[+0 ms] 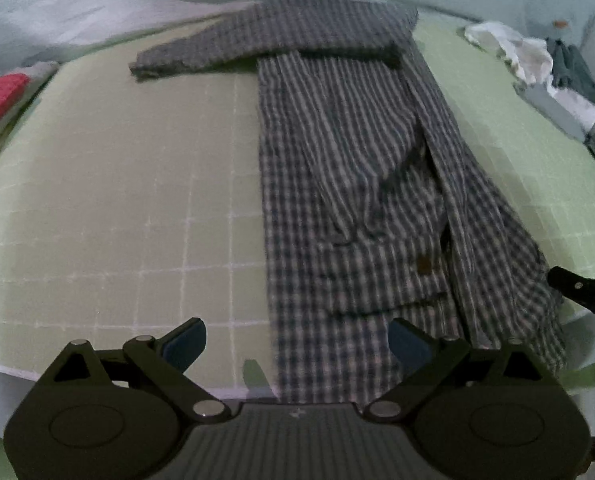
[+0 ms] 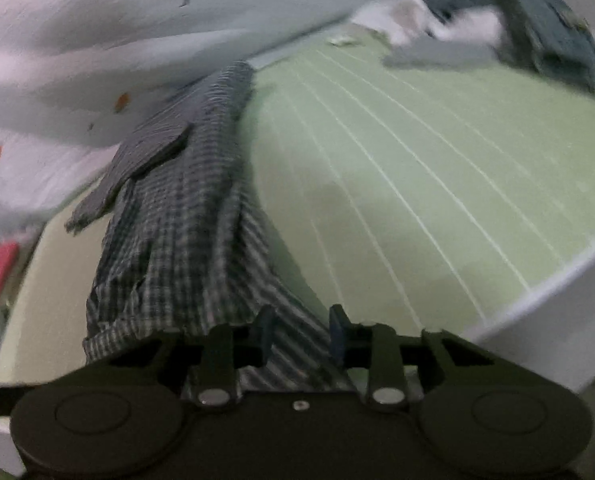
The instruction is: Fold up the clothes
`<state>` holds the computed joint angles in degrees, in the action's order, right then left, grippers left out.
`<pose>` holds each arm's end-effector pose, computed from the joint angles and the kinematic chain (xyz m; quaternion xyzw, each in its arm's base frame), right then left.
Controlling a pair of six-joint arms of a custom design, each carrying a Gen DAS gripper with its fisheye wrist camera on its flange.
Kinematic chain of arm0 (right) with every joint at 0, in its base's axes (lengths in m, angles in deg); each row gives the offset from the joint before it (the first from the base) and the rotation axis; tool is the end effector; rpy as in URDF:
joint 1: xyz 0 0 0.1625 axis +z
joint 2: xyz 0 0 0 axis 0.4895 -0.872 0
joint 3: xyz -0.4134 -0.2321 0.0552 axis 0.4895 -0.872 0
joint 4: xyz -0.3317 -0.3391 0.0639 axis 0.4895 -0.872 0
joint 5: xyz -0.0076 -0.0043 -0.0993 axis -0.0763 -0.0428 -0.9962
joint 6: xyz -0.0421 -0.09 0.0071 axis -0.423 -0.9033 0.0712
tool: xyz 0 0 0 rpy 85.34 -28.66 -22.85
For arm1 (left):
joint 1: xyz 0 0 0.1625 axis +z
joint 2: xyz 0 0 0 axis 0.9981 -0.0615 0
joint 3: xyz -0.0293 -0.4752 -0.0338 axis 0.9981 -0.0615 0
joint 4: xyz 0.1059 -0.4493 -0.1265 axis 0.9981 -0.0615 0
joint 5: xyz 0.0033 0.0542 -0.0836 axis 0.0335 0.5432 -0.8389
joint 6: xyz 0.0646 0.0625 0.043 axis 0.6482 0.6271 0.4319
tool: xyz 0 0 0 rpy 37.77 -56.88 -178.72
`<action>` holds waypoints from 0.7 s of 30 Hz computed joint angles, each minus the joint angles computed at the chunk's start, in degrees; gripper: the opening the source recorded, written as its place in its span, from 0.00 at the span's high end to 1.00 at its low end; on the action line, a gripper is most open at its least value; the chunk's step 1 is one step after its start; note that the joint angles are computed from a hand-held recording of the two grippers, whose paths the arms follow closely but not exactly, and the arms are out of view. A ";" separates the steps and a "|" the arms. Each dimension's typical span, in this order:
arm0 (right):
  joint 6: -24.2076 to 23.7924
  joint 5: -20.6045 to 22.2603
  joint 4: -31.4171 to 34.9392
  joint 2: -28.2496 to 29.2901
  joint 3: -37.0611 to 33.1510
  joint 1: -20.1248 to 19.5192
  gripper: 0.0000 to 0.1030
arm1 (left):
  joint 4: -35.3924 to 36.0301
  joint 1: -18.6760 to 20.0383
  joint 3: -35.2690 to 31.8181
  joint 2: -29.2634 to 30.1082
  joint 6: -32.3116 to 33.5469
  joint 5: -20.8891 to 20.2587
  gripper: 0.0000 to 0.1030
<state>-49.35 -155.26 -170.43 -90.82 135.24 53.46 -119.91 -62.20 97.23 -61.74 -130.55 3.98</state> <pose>0.0575 -0.4582 0.3544 0.0522 -0.9316 0.3217 0.1610 -0.4404 -0.4172 0.0857 -0.0238 0.8902 -0.2414 0.3856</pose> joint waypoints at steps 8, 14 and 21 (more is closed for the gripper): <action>26.22 24.27 7.69 -5.80 1.56 -14.67 0.69 | -2.16 1.22 -0.40 1.18 2.80 -2.39 0.06; 37.46 33.37 7.82 -3.87 2.34 -18.66 0.69 | -2.00 1.06 -0.59 1.37 2.70 -1.52 0.06; 39.73 32.62 5.97 -1.77 1.39 -17.78 0.97 | -1.19 1.15 0.13 0.37 0.90 -1.61 0.06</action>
